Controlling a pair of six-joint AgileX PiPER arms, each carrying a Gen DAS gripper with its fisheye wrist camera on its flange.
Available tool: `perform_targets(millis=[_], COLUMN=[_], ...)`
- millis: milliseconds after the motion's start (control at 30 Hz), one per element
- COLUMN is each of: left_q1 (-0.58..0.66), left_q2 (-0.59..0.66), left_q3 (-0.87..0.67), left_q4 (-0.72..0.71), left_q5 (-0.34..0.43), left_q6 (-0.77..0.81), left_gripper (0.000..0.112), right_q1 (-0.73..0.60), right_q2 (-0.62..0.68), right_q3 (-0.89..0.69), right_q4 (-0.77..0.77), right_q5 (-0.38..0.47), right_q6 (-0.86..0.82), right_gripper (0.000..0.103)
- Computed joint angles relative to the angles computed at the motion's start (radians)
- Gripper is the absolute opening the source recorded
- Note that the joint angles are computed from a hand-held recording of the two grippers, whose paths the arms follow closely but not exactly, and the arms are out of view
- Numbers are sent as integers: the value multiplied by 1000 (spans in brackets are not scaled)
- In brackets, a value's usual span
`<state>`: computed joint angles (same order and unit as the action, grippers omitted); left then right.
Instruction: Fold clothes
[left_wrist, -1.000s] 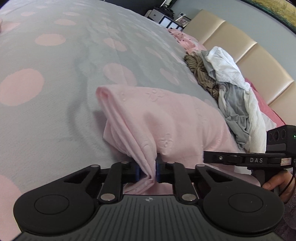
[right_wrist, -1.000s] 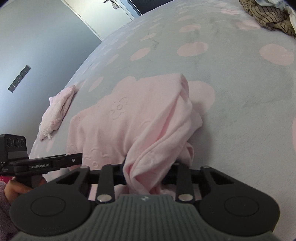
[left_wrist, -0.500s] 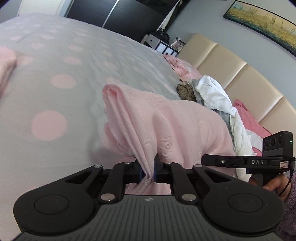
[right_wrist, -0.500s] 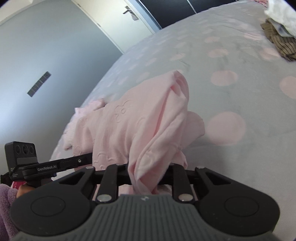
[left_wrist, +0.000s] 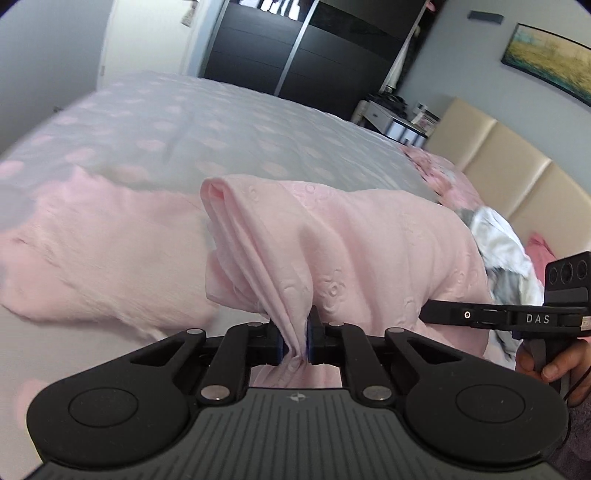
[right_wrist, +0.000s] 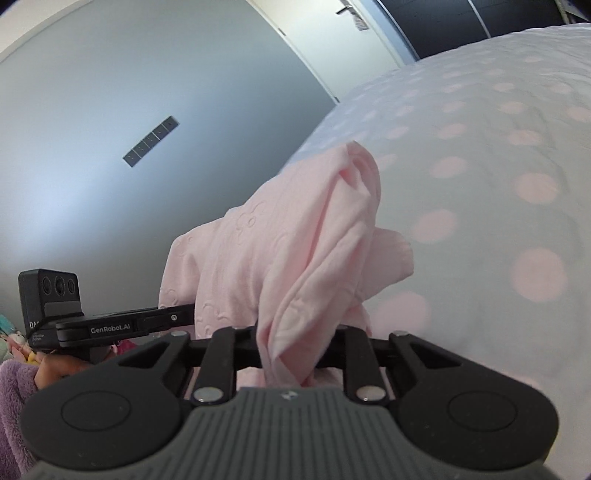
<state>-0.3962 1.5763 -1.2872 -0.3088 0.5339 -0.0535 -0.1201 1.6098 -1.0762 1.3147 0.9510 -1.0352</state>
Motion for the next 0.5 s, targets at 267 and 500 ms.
perform_targets(millis=[267,500], left_q1=[275,389], left_q2=[157,366], left_q3=[-246,-479], left_q4=[-94,-84], left_q5=[137,220], left_q6=[159,205], left_gripper=[9,9], right_q1=[291,389], right_q2=[306,634], right_q3=[-415,-894], right_q4=[-19,-201], right_q5=[-181,-180], right_q6=[242,506], right_gripper=[22,22])
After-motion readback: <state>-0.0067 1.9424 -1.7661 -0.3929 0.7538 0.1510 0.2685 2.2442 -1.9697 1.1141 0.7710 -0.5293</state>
